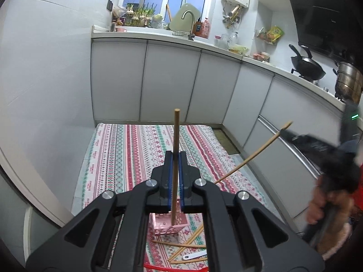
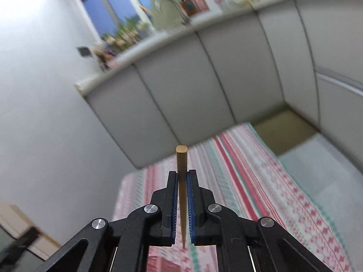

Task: Organize utensils
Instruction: 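Lower both held chopsticks upright into the pink holder and open both tools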

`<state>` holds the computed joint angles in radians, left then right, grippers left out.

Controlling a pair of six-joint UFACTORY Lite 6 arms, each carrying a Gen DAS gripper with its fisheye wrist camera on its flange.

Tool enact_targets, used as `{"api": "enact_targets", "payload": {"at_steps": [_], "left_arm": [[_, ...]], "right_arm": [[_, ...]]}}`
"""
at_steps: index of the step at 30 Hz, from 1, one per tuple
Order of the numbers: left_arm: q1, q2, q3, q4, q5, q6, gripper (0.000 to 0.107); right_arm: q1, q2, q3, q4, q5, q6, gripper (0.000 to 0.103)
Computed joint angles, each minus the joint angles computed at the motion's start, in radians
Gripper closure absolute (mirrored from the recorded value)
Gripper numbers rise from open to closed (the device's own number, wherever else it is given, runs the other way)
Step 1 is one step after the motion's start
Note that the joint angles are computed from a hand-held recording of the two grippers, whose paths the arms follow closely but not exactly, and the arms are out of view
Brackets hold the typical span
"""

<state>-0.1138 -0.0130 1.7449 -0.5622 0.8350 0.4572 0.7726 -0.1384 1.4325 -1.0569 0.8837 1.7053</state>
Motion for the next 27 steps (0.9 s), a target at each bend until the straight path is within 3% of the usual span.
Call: {"api": "enact_targets", "payload": {"at_steps": [7, 17, 27], "left_arm": [[-0.024, 0.019, -0.072, 0.029, -0.098, 0.004, 0.102], [-0.075, 0.053, -0.101, 0.119, -0.148, -0.03, 0.102], [-0.019, 0.174, -0.089, 0.0, -0.076, 0.032, 0.102]], "right_arm": [[0.082, 0.067, 0.086, -0.026, -0.017, -0.008, 0.097], [0.074, 0.224, 0.145, 0.003, -0.082, -0.048, 0.097], [0.016, 0.425, 0.233, 0.132, -0.174, -0.224, 0.096]]}}
